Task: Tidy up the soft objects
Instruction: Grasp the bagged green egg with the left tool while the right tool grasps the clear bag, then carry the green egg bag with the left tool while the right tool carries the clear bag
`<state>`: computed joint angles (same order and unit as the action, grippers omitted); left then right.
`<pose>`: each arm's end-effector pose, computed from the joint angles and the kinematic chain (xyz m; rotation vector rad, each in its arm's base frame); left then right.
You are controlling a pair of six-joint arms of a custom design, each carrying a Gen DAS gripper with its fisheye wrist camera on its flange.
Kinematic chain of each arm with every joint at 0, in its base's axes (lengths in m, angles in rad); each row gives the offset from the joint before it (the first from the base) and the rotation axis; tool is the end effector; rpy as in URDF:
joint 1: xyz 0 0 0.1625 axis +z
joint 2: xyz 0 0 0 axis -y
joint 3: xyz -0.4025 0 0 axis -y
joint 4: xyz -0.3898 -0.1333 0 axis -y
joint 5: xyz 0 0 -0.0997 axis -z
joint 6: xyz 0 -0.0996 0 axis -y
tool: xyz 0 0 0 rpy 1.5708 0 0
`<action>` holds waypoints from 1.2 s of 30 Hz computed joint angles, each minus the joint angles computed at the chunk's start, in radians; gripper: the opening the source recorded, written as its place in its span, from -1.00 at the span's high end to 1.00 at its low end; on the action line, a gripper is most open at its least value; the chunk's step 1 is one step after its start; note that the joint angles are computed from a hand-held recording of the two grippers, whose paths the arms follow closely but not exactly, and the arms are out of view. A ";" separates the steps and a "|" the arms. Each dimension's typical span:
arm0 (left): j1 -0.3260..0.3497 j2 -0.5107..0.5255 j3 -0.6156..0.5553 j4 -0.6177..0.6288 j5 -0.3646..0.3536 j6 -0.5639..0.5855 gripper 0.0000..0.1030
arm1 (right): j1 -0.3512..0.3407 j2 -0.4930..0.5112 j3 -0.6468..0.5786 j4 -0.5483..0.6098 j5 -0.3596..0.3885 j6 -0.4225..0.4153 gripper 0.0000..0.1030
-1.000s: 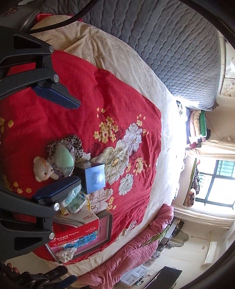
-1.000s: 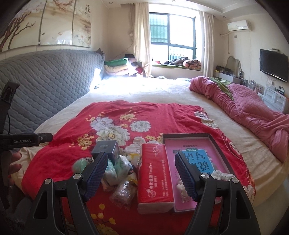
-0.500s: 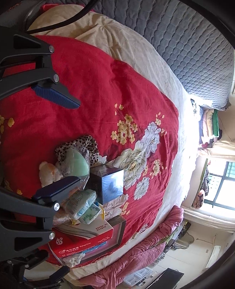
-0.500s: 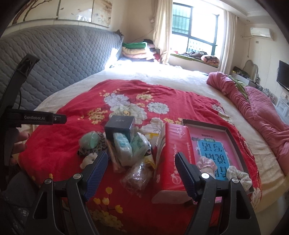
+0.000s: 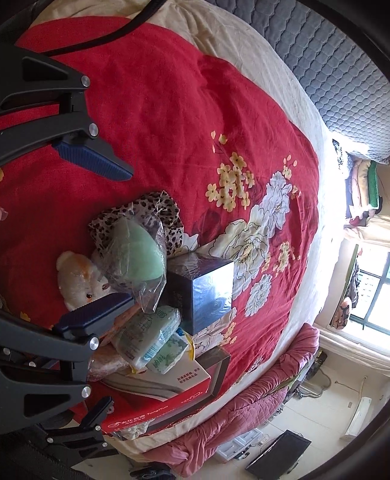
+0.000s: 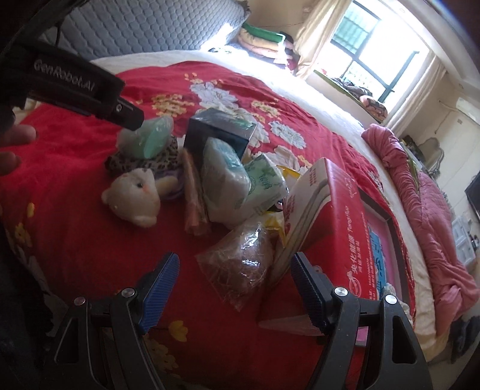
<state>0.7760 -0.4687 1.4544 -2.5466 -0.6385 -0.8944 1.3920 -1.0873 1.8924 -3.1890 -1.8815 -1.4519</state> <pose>-0.3313 -0.6239 -0.0410 -0.1120 2.3665 -0.8835 -0.0045 -0.6035 0.2451 1.2507 -1.9545 0.4195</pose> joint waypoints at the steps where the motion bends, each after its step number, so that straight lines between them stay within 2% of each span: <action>1: 0.003 0.005 -0.008 0.003 0.000 0.008 -0.48 | -0.001 0.016 0.000 -0.030 -0.007 -0.021 -0.51; 8: 0.026 0.043 -0.078 0.062 0.008 0.039 -0.48 | -0.004 0.093 -0.025 -0.150 -0.048 -0.104 -0.49; 11: 0.039 0.054 -0.093 0.058 -0.019 0.057 -0.48 | -0.005 0.114 -0.028 -0.188 -0.048 -0.123 -0.48; 17: 0.049 0.073 -0.101 0.017 -0.063 0.104 -0.48 | -0.004 0.151 -0.045 -0.244 -0.054 -0.183 -0.14; 18: 0.051 0.076 -0.103 0.005 -0.073 0.115 -0.45 | -0.006 0.152 -0.044 -0.249 -0.045 -0.196 -0.02; 20: 0.053 0.082 -0.103 -0.026 -0.086 0.137 -0.30 | -0.010 0.146 -0.042 -0.237 -0.035 -0.205 0.02; 22: 0.054 0.085 -0.103 -0.055 -0.103 0.166 -0.03 | -0.012 0.127 -0.038 -0.201 -0.019 -0.186 0.06; 24: 0.053 0.087 -0.101 -0.084 -0.116 0.187 0.07 | -0.014 0.097 -0.029 -0.155 0.007 -0.152 0.07; 30: 0.055 0.068 -0.059 -0.180 -0.143 0.208 0.15 | -0.018 -0.016 -0.020 0.025 0.112 -0.016 0.08; 33: 0.045 0.056 -0.037 -0.224 -0.128 0.218 0.16 | -0.022 -0.053 -0.037 0.107 0.169 0.056 0.08; 36: 0.032 0.046 -0.019 -0.252 -0.109 0.225 0.16 | -0.022 -0.062 -0.058 0.134 0.198 0.102 0.08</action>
<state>0.8084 -0.4229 1.4353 -2.7986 -0.7471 -0.6695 1.3701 -1.1493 1.8349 -3.0551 -1.6830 -1.3503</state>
